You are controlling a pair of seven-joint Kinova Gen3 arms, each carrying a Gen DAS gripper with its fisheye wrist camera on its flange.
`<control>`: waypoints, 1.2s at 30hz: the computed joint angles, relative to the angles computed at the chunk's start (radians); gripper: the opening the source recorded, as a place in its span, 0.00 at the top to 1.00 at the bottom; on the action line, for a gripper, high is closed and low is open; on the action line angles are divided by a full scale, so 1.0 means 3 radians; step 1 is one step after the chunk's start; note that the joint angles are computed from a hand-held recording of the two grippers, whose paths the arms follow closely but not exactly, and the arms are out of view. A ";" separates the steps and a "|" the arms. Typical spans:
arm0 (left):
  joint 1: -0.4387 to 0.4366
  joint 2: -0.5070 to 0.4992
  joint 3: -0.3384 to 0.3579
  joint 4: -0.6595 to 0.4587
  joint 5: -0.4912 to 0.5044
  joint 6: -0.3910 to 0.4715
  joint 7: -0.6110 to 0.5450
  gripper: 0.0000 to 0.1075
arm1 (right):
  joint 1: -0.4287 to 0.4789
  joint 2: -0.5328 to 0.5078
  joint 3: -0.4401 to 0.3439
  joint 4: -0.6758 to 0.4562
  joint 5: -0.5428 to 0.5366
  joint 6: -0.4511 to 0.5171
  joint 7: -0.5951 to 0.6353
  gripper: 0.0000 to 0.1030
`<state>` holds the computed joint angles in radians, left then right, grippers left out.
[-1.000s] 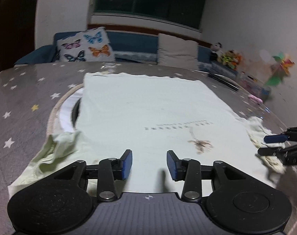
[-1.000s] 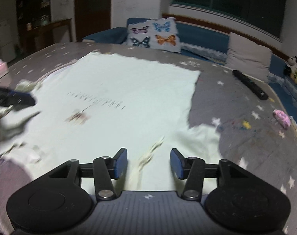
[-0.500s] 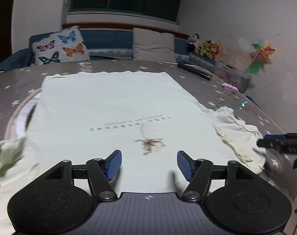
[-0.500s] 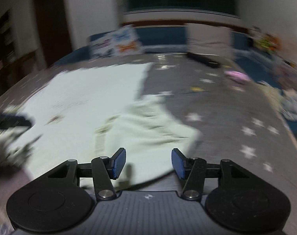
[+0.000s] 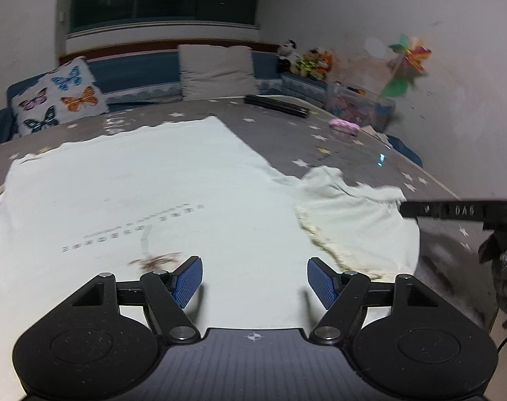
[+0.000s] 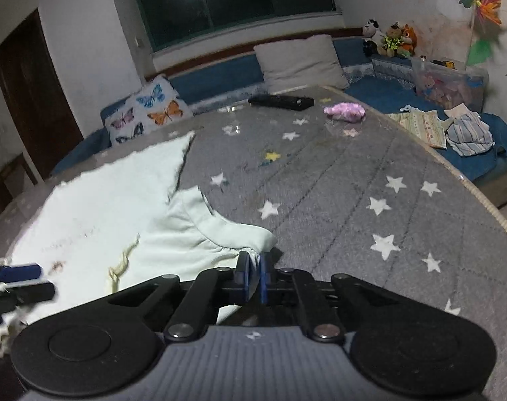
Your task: Fold clothes
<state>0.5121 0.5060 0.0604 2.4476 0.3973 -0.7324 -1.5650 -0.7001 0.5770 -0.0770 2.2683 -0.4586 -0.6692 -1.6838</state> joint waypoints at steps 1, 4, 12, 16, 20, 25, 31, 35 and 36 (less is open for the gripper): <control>0.0014 0.0022 0.0003 -0.0046 -0.0002 0.0035 -0.0028 0.33 | 0.0007 -0.0016 -0.0016 0.0030 0.0017 -0.0051 -0.0024 0.95; 0.0068 0.0090 -0.0002 -0.0168 0.0007 0.0129 -0.0109 0.33 | 0.0018 -0.0083 -0.0059 0.0107 0.0073 -0.0165 -0.0059 0.95; 0.0196 0.0242 -0.0055 -0.0375 0.0064 0.0250 -0.0278 0.31 | 0.0055 -0.0224 -0.0135 0.0143 0.0212 -0.0238 -0.0061 0.96; 0.0128 0.0257 -0.0002 -0.0337 -0.0049 0.0174 -0.0210 0.31 | -0.0008 -0.0301 -0.0144 0.0107 0.0215 -0.0220 0.0055 0.96; 0.0044 0.0257 0.0054 -0.0228 -0.0194 0.0043 -0.0084 0.31 | -0.0067 -0.0359 -0.0197 0.0016 0.0340 -0.0170 0.0222 0.96; -0.0039 0.0222 0.0096 0.0037 -0.0338 -0.0232 0.0099 0.31 | -0.0105 -0.0299 -0.0288 -0.0255 0.0685 0.0161 0.0472 0.96; -0.0032 0.0169 0.0050 0.0276 -0.0268 -0.0400 0.0156 0.30 | 0.0133 -0.0085 -0.0521 -0.0554 0.1224 0.0660 0.0300 0.90; -0.0074 0.0127 0.0044 0.0347 -0.0262 -0.0482 0.0208 0.30 | 0.0221 -0.0084 -0.0545 -0.0440 0.1275 0.0568 0.0085 0.88; -0.0075 0.0129 0.0046 0.0348 -0.0253 -0.0509 0.0223 0.30 | 0.0243 -0.0091 -0.0541 -0.0398 0.1274 0.0552 0.0026 0.88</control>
